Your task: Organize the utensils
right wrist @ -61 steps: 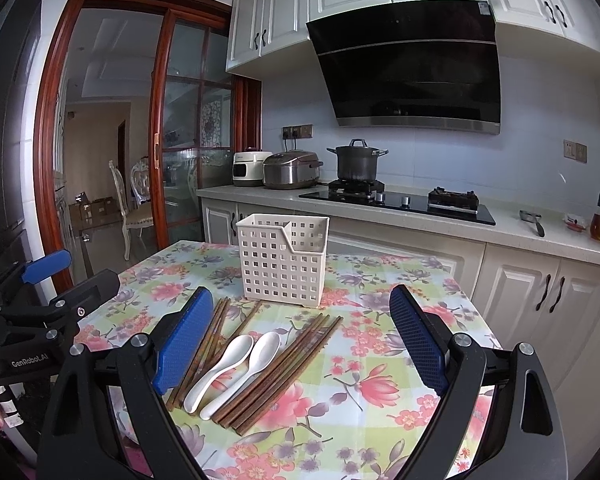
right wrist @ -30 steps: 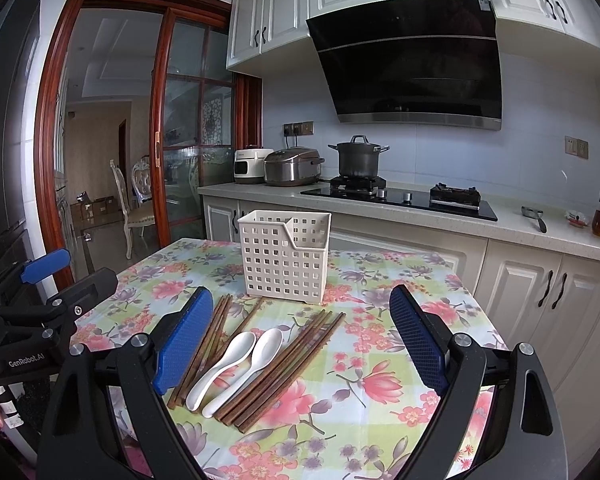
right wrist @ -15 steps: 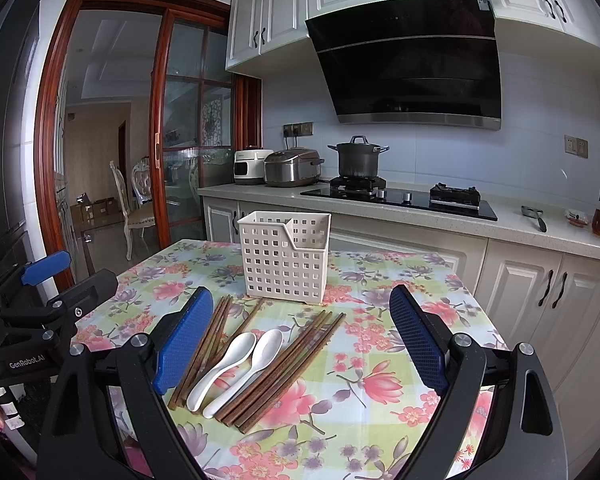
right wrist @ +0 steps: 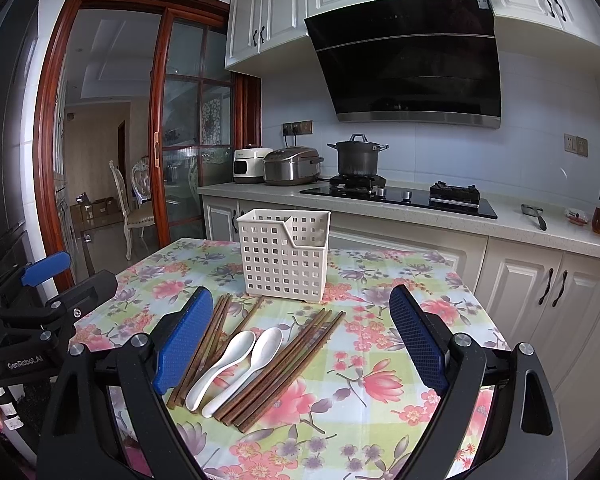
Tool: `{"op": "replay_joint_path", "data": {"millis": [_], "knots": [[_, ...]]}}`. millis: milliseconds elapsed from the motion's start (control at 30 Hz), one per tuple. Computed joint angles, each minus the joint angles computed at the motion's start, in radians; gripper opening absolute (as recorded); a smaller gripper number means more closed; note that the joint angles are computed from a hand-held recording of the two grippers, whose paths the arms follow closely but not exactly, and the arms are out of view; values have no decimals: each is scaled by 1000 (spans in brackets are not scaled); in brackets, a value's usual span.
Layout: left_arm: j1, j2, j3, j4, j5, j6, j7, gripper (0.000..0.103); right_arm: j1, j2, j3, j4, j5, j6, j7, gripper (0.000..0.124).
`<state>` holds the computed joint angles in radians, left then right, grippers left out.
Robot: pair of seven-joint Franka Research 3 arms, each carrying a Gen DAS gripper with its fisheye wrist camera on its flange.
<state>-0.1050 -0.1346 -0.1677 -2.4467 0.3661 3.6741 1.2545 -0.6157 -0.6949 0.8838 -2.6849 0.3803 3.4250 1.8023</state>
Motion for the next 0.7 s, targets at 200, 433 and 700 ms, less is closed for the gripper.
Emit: {"op": "replay_joint_path", "data": {"millis": [200, 433, 700], "knots": [[-3, 0, 15, 6, 44, -6, -40, 98, -5, 8, 2, 1, 2, -3, 11, 85], [-9, 15, 55, 43, 174, -56, -171, 98, -32, 33, 8, 12, -9, -36, 34, 85], [-9, 100, 139, 215, 661, -181, -698, 98, -29, 166, -30, 55, -71, -78, 66, 85]]}}
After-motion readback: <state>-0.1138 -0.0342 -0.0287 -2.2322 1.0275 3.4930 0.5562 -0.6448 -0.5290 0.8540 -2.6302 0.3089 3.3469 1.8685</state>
